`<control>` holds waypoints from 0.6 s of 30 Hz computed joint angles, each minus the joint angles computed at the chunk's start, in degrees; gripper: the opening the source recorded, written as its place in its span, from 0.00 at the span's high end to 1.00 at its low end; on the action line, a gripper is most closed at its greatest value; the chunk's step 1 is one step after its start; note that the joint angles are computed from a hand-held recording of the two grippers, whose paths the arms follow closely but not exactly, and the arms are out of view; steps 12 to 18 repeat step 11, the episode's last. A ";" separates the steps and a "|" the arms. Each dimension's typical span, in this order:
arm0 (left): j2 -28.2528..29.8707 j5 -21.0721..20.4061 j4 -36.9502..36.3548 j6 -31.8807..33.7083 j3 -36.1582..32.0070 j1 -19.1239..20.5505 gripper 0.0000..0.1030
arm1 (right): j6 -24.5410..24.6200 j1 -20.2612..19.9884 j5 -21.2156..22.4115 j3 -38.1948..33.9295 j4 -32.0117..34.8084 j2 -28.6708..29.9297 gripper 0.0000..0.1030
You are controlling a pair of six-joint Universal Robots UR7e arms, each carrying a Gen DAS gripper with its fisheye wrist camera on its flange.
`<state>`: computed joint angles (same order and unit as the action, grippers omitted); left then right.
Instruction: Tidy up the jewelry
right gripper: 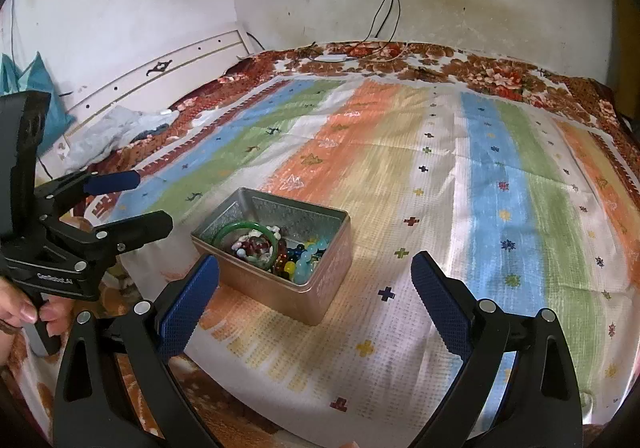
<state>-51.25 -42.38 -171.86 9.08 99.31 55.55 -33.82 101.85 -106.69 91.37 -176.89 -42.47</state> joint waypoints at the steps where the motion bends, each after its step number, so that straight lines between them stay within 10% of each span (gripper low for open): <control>1: -0.03 0.01 -0.23 0.15 0.09 -0.04 0.05 | 0.04 0.04 -0.04 0.07 -0.02 -0.02 0.05; 18: -0.47 -0.88 1.06 -0.84 0.36 0.24 0.05 | 0.42 0.23 -0.38 -0.16 0.12 0.18 0.05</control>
